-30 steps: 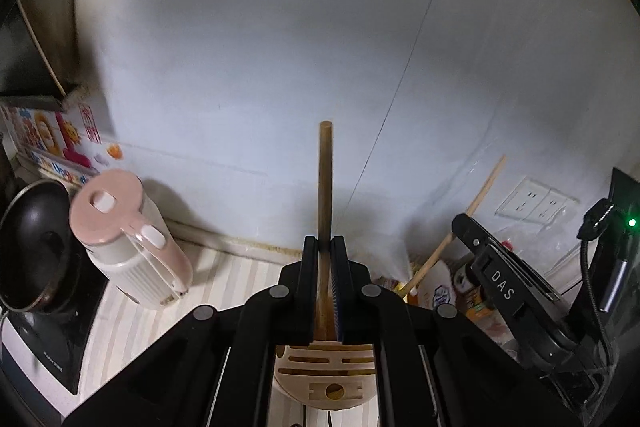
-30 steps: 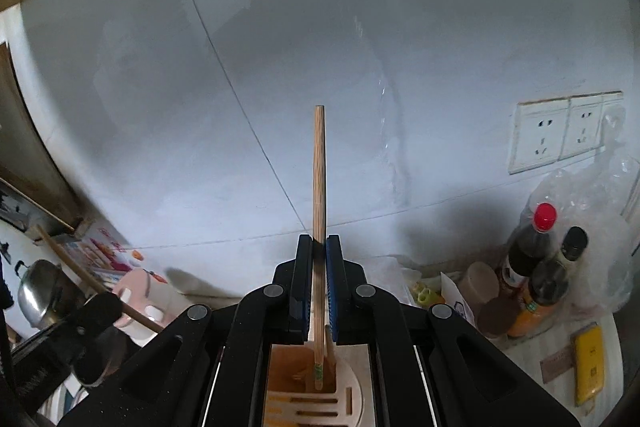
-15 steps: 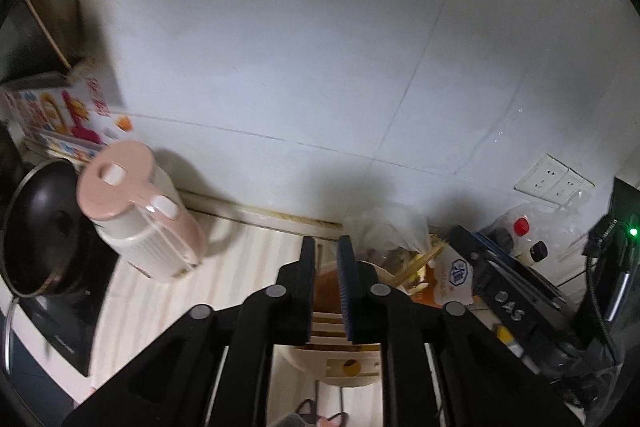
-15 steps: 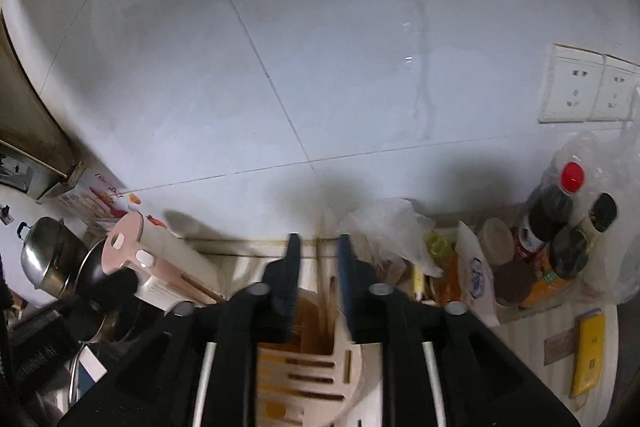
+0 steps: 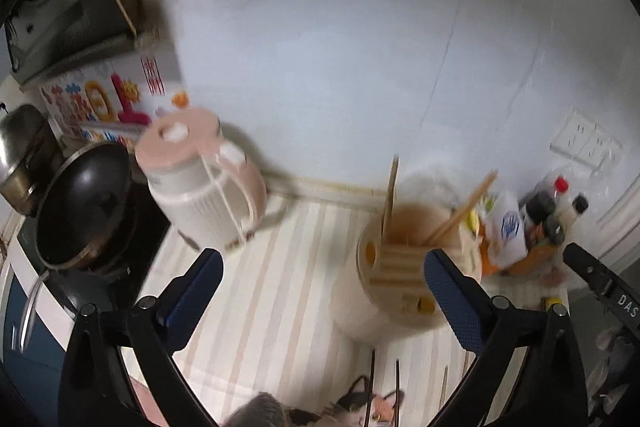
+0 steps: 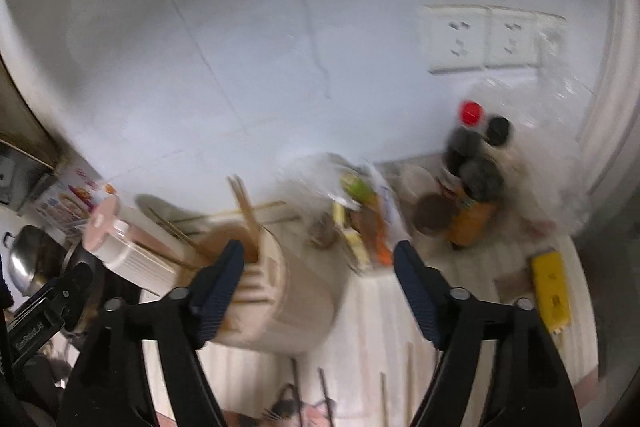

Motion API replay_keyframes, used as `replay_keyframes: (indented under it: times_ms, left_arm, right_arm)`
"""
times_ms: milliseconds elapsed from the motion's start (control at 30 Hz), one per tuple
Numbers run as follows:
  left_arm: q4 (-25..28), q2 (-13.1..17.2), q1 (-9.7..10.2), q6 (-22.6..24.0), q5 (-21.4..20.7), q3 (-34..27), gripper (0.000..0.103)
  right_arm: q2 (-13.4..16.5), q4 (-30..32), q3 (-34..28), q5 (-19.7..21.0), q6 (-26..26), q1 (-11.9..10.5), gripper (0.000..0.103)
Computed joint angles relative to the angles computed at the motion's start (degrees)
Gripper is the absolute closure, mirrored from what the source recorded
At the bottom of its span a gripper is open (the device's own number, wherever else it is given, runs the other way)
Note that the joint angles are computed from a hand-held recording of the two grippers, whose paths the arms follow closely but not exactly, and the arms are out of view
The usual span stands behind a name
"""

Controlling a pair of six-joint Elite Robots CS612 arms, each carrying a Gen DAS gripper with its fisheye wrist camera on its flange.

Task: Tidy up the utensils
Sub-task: 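Move both open grippers back down to the remaining chopsticks, then close the left gripper on a black chopstick while the right gripper grasps a wooden chopstick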

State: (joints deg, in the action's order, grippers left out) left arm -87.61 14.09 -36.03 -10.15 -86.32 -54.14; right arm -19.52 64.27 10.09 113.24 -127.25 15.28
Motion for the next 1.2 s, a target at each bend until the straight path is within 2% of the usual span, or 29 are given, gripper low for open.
replay_keyframes:
  times_ms: [67, 200, 367, 400, 433, 500, 567, 633, 700, 1067, 1100, 1167, 1200]
  left_arm:
    - [1.41, 0.88, -0.16, 0.32, 0.32, -1.08, 0.0]
    - [5.99, 3.32, -0.94, 1.94, 1.36, -4.06, 0.0]
    - [12.83, 6.54, -1.75, 3.75, 0.48, -7.05, 0.0]
    - [14.71, 7.19, -1.82, 4.05, -0.61, -7.49, 0.001]
    - [16.46, 7.89, -1.98, 4.29, -1.34, -7.92, 0.001]
    - [19.1, 8.88, -2.35, 5.07, -1.93, -8.28, 0.002]
    - [21.79, 9.71, -2.84, 5.93, -1.9, -8.18, 0.016]
    - [24.65, 10.11, -3.08, 6.25, -3.36, -7.42, 0.034]
    - [26.19, 10.44, -3.31, 6.45, -3.89, -6.88, 0.041]
    - [28.57, 11.85, -4.53, 8.07, -3.58, -6.91, 0.044]
    - [28.58, 11.97, -4.57, 8.17, -3.53, -6.95, 0.054]
    - [28.34, 12.21, -4.67, 8.52, -3.42, -7.08, 0.061]
    - [28.06, 12.36, -4.71, 8.85, -3.49, -7.36, 0.069]
  right_arm:
    - [-2.64, -1.78, 6.71, 0.52, 1.26, 0.19, 0.016]
    - [-4.32, -1.26, 13.33, 0.16, 3.91, 0.21, 0.014]
    - [-5.84, -2.5, 21.33, -4.89, 6.09, 0.0, 0.017]
    - [-6.02, -2.9, 22.66, -6.54, 6.12, -0.11, 0.029]
    - [-5.7, -2.61, 23.51, -9.14, 6.1, -0.29, 0.046]
    - [-4.95, -1.53, 24.39, -12.23, 7.18, -0.48, 0.064]
    - [-4.52, -1.53, 26.04, -14.7, 8.17, -0.55, 0.067]
    - [-3.83, -1.31, 26.75, -16.73, 8.49, -0.58, 0.07]
    - [-3.29, -1.01, 27.03, -17.81, 8.44, -0.51, 0.07]
    - [1.1, 3.47, 21.43, -21.41, 6.84, -0.29, 0.074]
    - [1.49, 3.86, 20.8, -21.78, 6.69, -0.38, 0.074]
    - [2.44, 4.64, 19.52, -22.81, 6.24, -0.44, 0.074]
    - [2.77, 4.98, 19.09, -23.03, 6.17, -0.43, 0.074]
